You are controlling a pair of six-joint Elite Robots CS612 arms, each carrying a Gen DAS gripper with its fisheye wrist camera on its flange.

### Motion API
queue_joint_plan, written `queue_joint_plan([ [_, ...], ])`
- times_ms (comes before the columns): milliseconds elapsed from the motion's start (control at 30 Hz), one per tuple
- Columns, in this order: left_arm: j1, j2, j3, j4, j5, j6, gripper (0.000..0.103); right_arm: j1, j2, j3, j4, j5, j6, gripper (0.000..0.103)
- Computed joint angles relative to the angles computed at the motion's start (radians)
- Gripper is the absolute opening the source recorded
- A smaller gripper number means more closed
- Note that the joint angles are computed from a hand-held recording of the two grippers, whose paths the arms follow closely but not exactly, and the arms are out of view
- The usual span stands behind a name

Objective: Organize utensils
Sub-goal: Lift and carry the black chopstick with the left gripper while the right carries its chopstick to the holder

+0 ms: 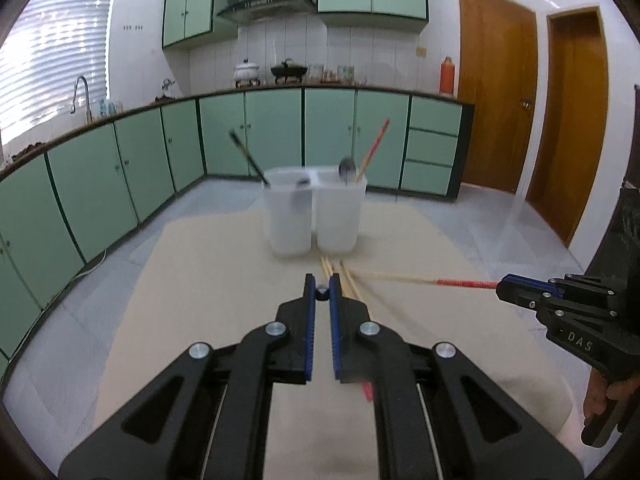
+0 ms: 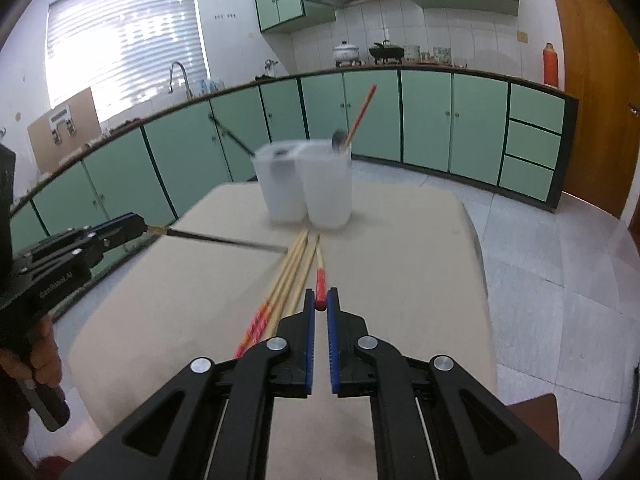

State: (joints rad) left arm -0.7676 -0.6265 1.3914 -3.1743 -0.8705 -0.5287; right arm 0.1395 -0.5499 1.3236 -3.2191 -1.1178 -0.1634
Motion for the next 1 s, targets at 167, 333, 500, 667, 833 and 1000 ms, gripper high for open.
queue_joint_plan([
  [167,0.01,-0.006,-0.019,-0.047,-0.001,0.044,0.006,-0.008,-0.012,-0.033,0.004,0.035,0.006,0.006],
  [333,0.021,-0.005,-0.044,-0.056,-0.025,0.08,0.006,-0.008,-0.017,-0.081,0.057,0.06,-0.033,0.006],
  [500,0.029,-0.005,-0.064,-0.057,-0.043,0.114,0.006,-0.007,-0.015,-0.137,0.145,0.087,-0.088,0.006],
  [667,0.037,-0.007,-0.071,-0.058,-0.064,0.115,0.006,-0.004,-0.014,-0.178,0.223,0.096,-0.147,0.006],
  [833,0.044,-0.01,-0.073,-0.064,-0.077,0.11,0.006,-0.003,-0.011,-0.205,0.259,0.114,-0.172,0.006],
  [1000,0.051,-0.013,-0.08,-0.075,-0.08,0.117,0.006,-0.005,-0.007,-0.232,0.278,0.125,-0.181,0.006],
])
